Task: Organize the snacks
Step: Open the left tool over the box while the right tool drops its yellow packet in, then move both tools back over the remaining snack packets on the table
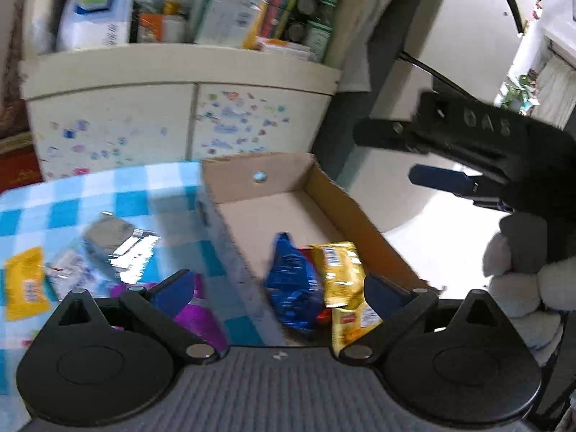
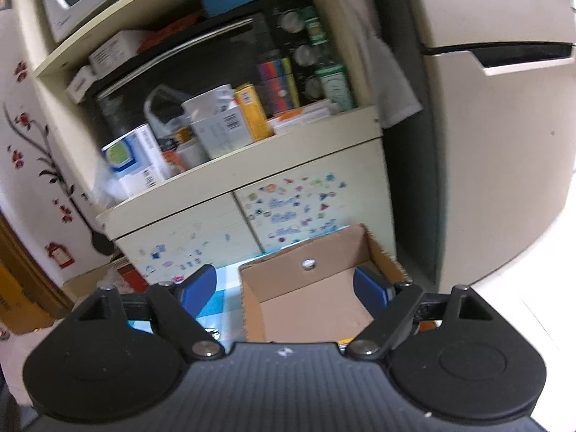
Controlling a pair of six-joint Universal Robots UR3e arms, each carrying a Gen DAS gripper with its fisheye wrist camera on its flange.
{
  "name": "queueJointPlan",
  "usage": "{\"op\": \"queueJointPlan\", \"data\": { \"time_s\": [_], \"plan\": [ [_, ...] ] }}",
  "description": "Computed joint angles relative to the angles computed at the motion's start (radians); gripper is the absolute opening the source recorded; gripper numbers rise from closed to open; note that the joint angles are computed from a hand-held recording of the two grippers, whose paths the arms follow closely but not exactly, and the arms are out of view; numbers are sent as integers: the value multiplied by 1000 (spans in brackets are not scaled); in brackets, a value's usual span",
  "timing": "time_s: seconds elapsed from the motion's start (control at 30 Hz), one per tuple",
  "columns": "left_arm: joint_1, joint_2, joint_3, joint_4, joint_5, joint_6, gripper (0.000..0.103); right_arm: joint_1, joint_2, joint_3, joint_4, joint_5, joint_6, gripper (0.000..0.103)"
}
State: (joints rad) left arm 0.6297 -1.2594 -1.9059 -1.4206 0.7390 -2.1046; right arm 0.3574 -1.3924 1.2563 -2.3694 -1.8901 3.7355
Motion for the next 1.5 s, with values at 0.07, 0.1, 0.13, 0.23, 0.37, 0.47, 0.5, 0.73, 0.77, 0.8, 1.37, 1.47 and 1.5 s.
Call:
{"op": "queueJointPlan", "data": {
  "time_s": [0.07, 0.1, 0.13, 0.23, 0.37, 0.47, 0.5, 0.73, 0.77, 0.8, 1.37, 1.47, 1.5],
  "plan": [
    [33, -1, 18, 11, 11, 7, 102, 2, 9, -5, -10, 18, -7, 84],
    [52, -8, 36, 5, 18, 8, 102, 4, 14, -10, -13, 24, -12, 84],
    [78, -20, 67, -25, 23, 16, 102, 6, 21, -17, -14, 32, -17, 85],
    [125, -61, 129, -39, 50, -8, 102, 14, 40, -31, -29, 57, -35, 87],
    [160, -112, 176, 5, 108, -30, 103, 36, 81, -67, -30, 73, -67, 87],
    [198, -148, 204, 1, 137, -7, 103, 55, 114, -96, -26, 89, -96, 87],
    [209, -151, 199, 16, 143, -5, 103, 62, 126, -106, -26, 94, -103, 87],
    [240, -240, 164, 152, 194, -120, 103, 89, 214, -174, -20, 152, -135, 87],
    [235, -256, 166, 162, 200, -127, 103, 92, 228, -185, -19, 162, -140, 87],
    [235, -266, 161, 175, 204, -125, 103, 93, 236, -188, -21, 171, -144, 87],
    [122, -369, -55, 532, 372, -118, 103, 75, 358, -261, 29, 326, -155, 87],
    [113, -385, -73, 569, 391, -120, 102, 79, 383, -281, 50, 329, -163, 87],
    [112, -388, -80, 583, 396, -125, 102, 81, 392, -290, 57, 329, -165, 87]
  ]
}}
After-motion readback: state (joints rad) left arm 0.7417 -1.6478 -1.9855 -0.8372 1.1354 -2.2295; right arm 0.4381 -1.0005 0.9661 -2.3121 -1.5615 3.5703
